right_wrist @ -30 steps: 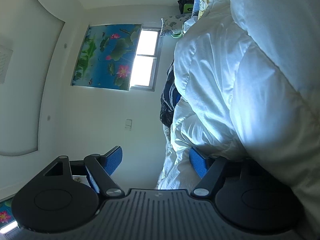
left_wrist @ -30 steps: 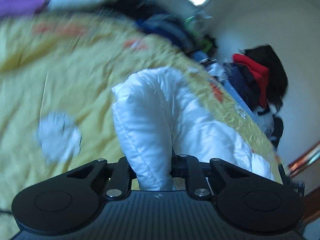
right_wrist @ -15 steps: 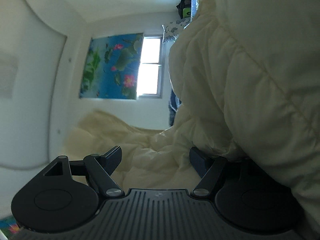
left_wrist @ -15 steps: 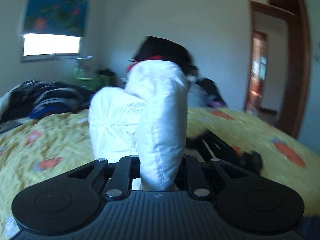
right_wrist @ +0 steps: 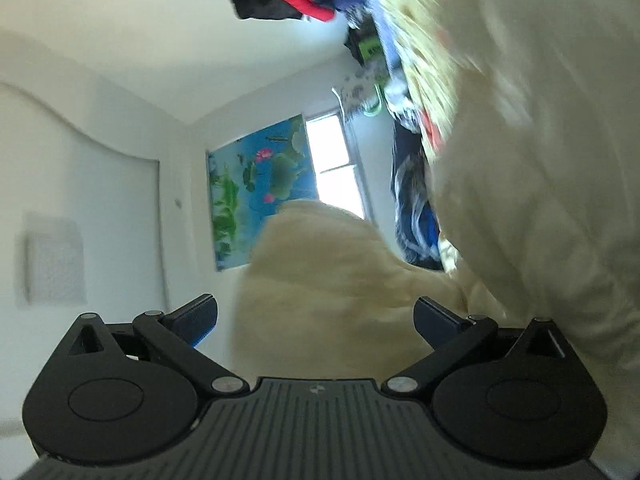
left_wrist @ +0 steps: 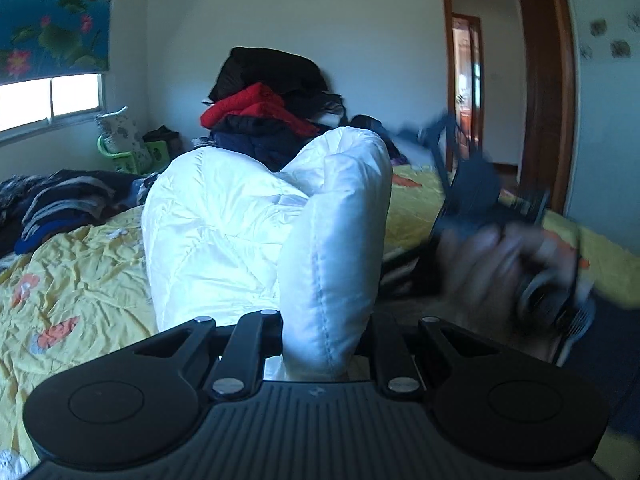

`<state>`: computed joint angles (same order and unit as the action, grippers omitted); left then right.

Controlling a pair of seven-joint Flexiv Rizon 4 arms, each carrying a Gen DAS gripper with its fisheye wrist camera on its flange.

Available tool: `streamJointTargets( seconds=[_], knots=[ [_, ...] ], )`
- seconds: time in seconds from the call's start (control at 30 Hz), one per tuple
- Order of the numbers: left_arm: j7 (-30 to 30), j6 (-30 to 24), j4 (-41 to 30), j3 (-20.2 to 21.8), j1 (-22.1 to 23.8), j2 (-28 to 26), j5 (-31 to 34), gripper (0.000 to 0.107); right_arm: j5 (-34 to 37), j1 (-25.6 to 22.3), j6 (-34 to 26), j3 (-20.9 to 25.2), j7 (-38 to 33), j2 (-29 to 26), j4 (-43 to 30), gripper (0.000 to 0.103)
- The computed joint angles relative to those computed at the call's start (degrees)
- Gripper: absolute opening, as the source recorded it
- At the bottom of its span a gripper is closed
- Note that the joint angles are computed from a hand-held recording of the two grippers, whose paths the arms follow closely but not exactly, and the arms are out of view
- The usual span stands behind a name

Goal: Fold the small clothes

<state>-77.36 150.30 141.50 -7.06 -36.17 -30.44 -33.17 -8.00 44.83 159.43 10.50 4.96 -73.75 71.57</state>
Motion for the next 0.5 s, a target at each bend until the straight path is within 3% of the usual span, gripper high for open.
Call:
streamJointTargets(
  seconds=[0.17,0.27,0.4,0.5],
  knots=[
    [4.0,-3.8,-2.5,-0.1,0.1,-1.1,2.2,0.015,-13.0,-3.0,-5.1,-5.8,-4.5,12.1,15.2,0.103],
    [5.9,-7.1,-4.7,-0.4,0.1,-2.1,4.2,0.015,-26.1,-6.0,-16.0,-8.4,-4.2,19.0,20.5,0.103],
    [8.4,-11.1,-8.7,0.4,-1.1,-5.1,4.7,0.015,-44.6,-12.4,-30.6,-6.5,2.1,23.7,20.8,0.102],
    [12.0,-11.4,-11.3,1.5,-3.7,-7.7,2.9,0.015,-51.3,-14.0,-36.5,-5.8,0.6,25.8,21.8,0.101]
  ],
)
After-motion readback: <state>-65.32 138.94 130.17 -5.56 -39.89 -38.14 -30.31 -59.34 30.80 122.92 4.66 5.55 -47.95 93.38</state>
